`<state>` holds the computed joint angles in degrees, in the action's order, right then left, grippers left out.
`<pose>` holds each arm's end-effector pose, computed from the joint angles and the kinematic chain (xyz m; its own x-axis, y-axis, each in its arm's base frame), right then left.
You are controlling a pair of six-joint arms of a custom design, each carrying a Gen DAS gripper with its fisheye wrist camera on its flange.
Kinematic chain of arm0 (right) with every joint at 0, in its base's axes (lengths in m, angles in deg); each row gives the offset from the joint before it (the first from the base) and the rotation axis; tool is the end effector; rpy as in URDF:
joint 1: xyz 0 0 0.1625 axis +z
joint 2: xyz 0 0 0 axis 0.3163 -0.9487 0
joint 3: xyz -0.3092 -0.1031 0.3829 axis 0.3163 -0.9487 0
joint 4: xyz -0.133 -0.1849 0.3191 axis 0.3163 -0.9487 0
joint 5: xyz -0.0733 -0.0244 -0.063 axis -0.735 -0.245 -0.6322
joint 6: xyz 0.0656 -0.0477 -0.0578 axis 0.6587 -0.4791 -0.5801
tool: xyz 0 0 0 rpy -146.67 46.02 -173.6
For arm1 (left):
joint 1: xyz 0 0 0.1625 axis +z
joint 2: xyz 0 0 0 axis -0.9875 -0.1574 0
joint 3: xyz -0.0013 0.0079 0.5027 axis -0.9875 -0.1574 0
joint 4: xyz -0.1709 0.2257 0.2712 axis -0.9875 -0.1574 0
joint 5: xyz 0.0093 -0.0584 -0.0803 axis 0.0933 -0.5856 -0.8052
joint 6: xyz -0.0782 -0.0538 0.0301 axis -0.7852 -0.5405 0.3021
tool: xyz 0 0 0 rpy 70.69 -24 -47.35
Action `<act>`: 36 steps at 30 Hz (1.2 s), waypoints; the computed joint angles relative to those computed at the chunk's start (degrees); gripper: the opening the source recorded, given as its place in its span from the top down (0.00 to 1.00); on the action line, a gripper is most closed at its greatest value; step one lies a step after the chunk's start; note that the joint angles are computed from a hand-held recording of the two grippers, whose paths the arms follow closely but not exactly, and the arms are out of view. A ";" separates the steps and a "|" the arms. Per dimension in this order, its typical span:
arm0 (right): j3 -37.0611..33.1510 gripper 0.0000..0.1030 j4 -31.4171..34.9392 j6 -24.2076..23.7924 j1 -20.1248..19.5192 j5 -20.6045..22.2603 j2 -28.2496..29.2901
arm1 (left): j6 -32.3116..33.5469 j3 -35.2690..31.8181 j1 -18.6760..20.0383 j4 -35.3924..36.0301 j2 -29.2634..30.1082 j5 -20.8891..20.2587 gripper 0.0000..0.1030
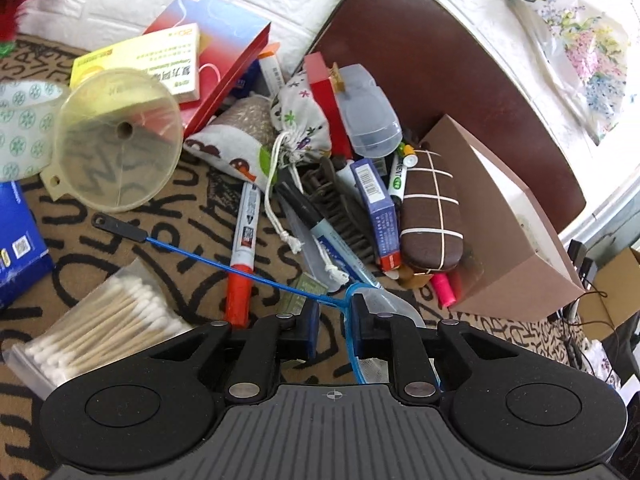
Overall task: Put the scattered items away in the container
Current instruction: 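Grasp the blue-rimmed mesh net by its handle with the left gripper, then carry the mesh net with the left gripper over the cardboard box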
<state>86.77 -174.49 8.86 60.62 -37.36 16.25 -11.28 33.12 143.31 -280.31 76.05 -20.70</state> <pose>-0.0189 -0.8383 0.1563 -0.4884 -0.7284 0.4805 -0.8721 0.4264 -0.2402 -0.1929 -0.7901 -0.0340 -0.9539 -0.2248 -0.1988 0.0299 0.5881 -0.8082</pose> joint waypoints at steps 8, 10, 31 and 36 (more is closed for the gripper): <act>3.09 0.23 -3.42 -5.93 0.12 2.33 -0.77 | 0.85 0.02 -0.50 -0.89 0.39 0.54 1.00; 3.36 0.24 -2.55 -5.80 0.07 2.75 -1.32 | 0.24 0.48 -0.46 -1.11 0.11 -0.09 1.00; 1.05 0.32 -0.55 -4.04 -1.58 8.50 -5.23 | 9.84 -14.67 -5.08 8.59 5.64 1.15 1.00; -3.84 0.32 1.94 -1.79 -2.15 11.40 -5.45 | 13.41 -27.07 -6.18 15.20 10.26 -0.66 1.00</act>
<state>82.93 -172.55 7.07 58.47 -25.96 10.80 2.13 6.06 137.12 -265.11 86.31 -21.37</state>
